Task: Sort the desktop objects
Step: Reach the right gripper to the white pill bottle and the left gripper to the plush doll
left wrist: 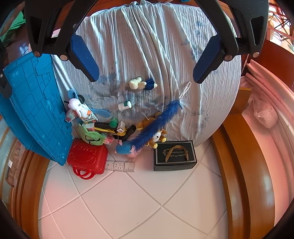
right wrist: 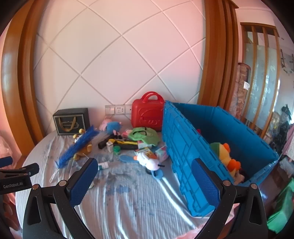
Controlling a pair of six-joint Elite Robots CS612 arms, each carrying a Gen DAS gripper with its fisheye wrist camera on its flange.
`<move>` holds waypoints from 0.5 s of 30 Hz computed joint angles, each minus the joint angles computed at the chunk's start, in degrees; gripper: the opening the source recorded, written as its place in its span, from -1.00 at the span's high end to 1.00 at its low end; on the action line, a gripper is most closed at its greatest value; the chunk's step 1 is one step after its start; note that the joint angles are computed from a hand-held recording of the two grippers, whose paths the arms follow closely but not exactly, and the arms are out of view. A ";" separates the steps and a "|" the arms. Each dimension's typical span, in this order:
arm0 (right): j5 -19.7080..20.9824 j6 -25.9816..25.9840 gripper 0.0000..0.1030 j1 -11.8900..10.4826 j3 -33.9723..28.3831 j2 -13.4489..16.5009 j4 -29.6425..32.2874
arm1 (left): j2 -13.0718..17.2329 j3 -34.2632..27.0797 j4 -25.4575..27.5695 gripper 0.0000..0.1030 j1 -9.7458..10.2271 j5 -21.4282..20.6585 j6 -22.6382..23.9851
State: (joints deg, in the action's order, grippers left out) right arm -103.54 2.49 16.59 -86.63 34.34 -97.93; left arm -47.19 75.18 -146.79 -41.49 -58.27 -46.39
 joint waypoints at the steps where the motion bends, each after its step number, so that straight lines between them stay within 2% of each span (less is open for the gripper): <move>1: -0.01 -0.03 -1.00 0.09 0.37 0.00 -0.29 | 0.13 0.02 -0.06 -1.00 0.28 -1.03 0.13; 3: -0.54 -0.18 -1.00 0.27 1.44 -0.11 -0.68 | 0.38 0.49 -1.30 -1.00 0.86 -2.91 0.55; 9: -0.11 0.82 -1.00 0.17 4.75 -0.14 -1.42 | 1.66 1.86 -2.86 -1.00 1.86 -2.35 -0.36; 12: -0.41 1.41 -1.00 0.12 6.30 0.24 -2.19 | 2.80 1.65 -1.38 -1.00 2.21 -1.74 -1.96; 15: 1.10 1.39 -1.00 -0.22 7.61 0.94 -2.16 | 4.13 1.69 -1.77 -1.00 2.93 -4.45 -3.96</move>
State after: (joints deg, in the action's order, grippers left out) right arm -102.45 3.88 16.37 -79.01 35.28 -100.09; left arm -43.06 76.87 -148.56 -38.56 -62.73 -50.36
